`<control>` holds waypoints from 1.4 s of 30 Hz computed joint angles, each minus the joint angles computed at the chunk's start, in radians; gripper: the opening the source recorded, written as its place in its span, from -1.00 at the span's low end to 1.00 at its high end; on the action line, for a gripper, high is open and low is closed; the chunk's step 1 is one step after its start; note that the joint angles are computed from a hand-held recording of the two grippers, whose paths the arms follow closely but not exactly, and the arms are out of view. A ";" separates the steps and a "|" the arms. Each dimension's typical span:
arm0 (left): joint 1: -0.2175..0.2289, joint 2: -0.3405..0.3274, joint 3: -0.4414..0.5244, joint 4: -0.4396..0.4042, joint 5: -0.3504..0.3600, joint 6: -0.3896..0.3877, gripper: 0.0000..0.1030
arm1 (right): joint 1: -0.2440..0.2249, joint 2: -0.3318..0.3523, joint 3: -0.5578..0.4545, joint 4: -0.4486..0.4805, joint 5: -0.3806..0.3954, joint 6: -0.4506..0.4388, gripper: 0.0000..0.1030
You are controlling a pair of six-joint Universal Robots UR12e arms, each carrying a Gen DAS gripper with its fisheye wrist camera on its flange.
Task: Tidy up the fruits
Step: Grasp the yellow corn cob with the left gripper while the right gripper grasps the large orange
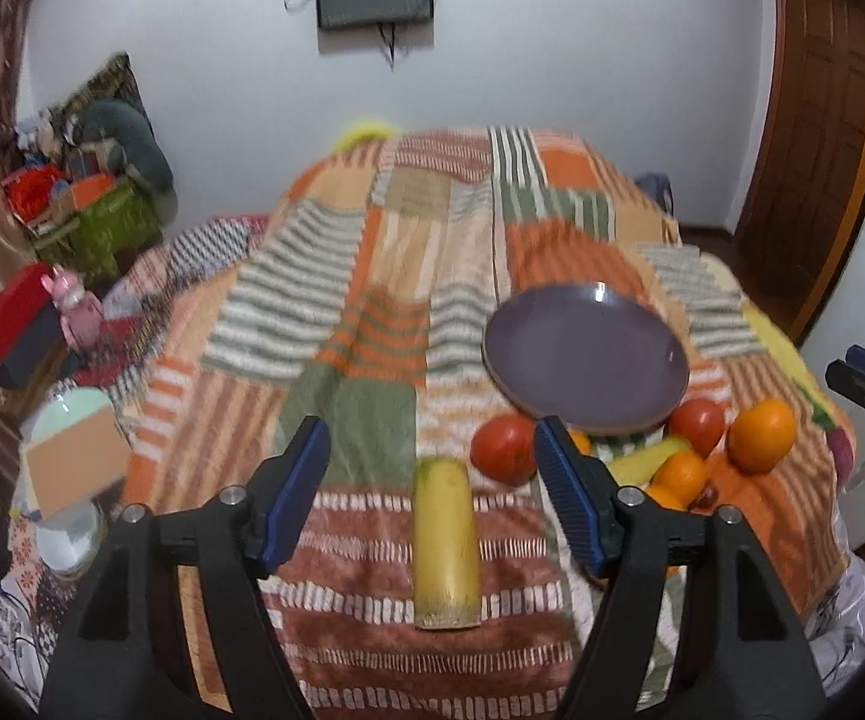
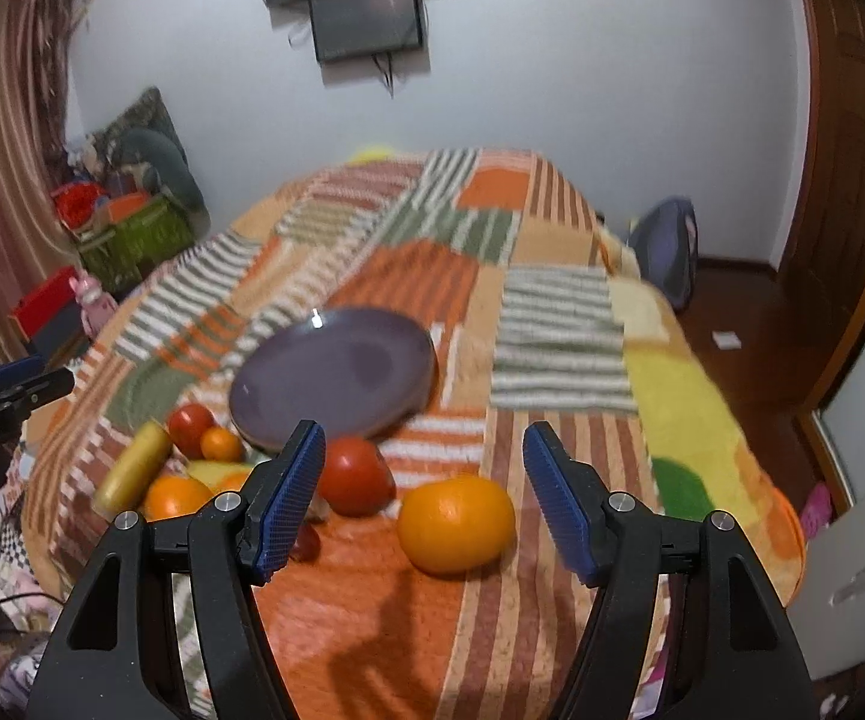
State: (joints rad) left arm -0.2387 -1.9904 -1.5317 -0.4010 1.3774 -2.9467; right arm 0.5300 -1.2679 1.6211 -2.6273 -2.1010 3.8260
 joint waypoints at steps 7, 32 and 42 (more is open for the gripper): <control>-0.004 -0.042 0.033 -0.126 0.022 0.003 0.48 | -0.023 0.012 -0.006 0.081 0.083 0.035 0.27; -0.003 -0.105 0.095 -0.281 -0.009 0.013 -0.27 | -0.074 0.032 0.003 0.171 0.261 0.095 0.29; 0.001 -0.095 0.097 -0.273 -0.031 0.026 -0.27 | -0.069 0.028 0.003 0.151 0.232 0.087 0.27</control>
State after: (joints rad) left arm -0.2377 -2.0856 -1.4347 -0.6745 1.3464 -2.9207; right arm 0.4611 -1.2395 1.6246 -2.4762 -1.8692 3.9125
